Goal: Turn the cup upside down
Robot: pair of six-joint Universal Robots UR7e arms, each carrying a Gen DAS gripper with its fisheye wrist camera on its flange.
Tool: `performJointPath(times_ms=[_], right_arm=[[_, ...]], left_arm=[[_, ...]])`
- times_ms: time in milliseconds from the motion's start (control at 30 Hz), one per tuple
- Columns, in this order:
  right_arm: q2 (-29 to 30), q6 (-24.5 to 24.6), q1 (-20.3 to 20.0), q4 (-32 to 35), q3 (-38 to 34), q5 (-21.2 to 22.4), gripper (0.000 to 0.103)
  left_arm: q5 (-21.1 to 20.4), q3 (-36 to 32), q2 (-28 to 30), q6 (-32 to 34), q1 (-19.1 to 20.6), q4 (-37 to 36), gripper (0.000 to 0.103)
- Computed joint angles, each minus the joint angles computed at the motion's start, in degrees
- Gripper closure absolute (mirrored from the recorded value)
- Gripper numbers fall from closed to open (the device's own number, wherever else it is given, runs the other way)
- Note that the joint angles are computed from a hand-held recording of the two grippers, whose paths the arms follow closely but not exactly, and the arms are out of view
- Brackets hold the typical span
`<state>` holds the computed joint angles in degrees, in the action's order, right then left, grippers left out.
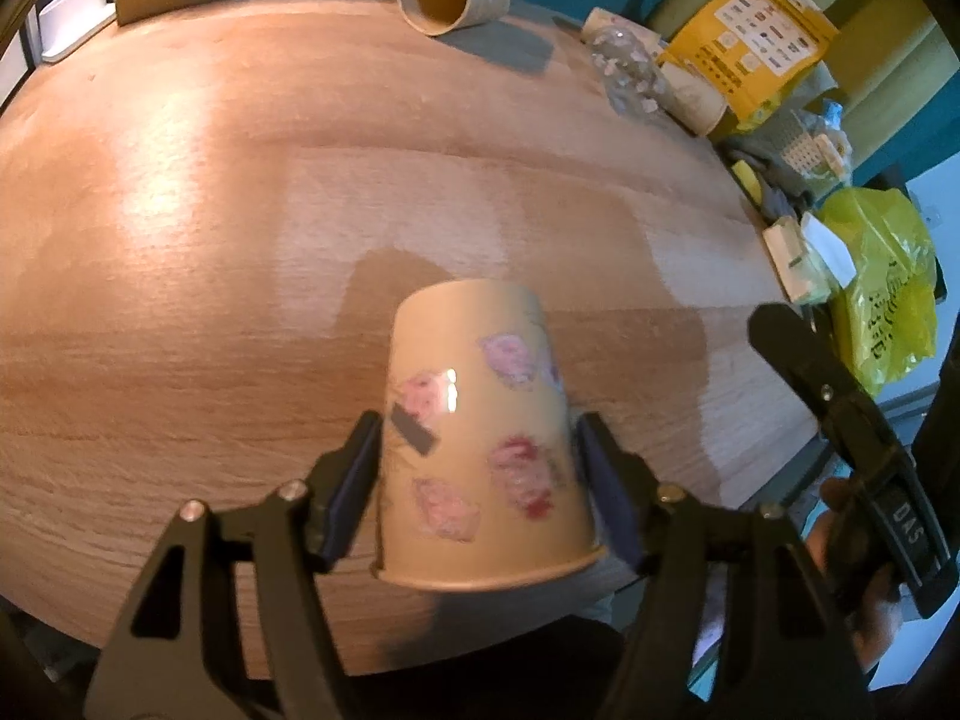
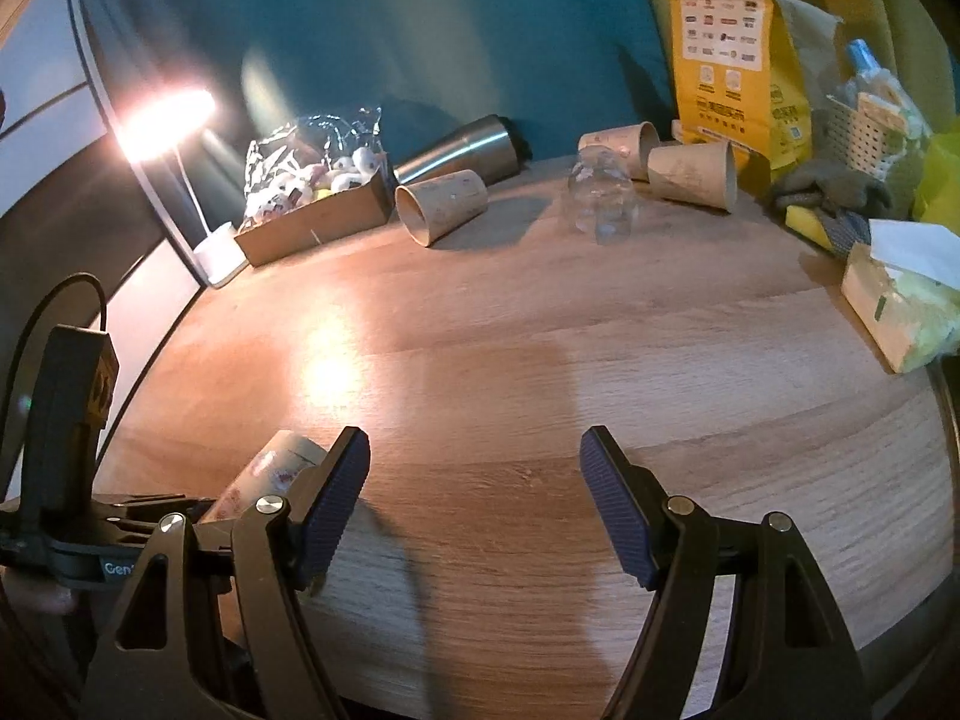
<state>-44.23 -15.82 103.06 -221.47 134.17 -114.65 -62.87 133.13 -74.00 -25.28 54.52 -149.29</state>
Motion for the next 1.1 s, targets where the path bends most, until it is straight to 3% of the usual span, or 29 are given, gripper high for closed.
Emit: performJointPath(times_ms=[167,333,500,667,833,867,933,1100], right_arm=[[0.2,1.0,0.5,2.5,-1.1,-0.7,0.027],[-0.4,1.5,0.8,10.7,-2.9,2.1,0.027],[0.0,3.6,2.0,26.9,-9.4,2.5,0.027],[0.7,8.4,2.2,50.9,-18.4,3.9,0.027],[3.5,10.2,4.1,65.0,-25.3,-1.3,0.027],[3.9,10.4,4.5,66.3,-26.1,-2.0,0.028],[4.7,9.7,5.2,68.2,-27.3,-3.1,0.042],[5.8,7.1,6.9,65.4,-27.8,-4.5,0.043]], left_arm=[[-0.1,0.8,-1.7,0.8,-0.4,-1.4,0.017],[-1.8,2.8,-6.9,2.5,-0.2,-2.1,0.017],[0.0,4.5,-13.5,4.0,1.6,-3.0,0.017],[-0.8,5.8,-16.0,5.5,5.5,-5.7,0.017],[-2.8,6.4,-17.1,7.7,9.3,-7.9,0.017],[-2.7,6.4,-17.3,8.3,9.9,-8.4,0.017],[-3.4,6.3,-17.5,9.3,10.9,-8.9,0.017],[-4.2,5.7,-17.4,11.3,12.3,-9.0,0.017]])
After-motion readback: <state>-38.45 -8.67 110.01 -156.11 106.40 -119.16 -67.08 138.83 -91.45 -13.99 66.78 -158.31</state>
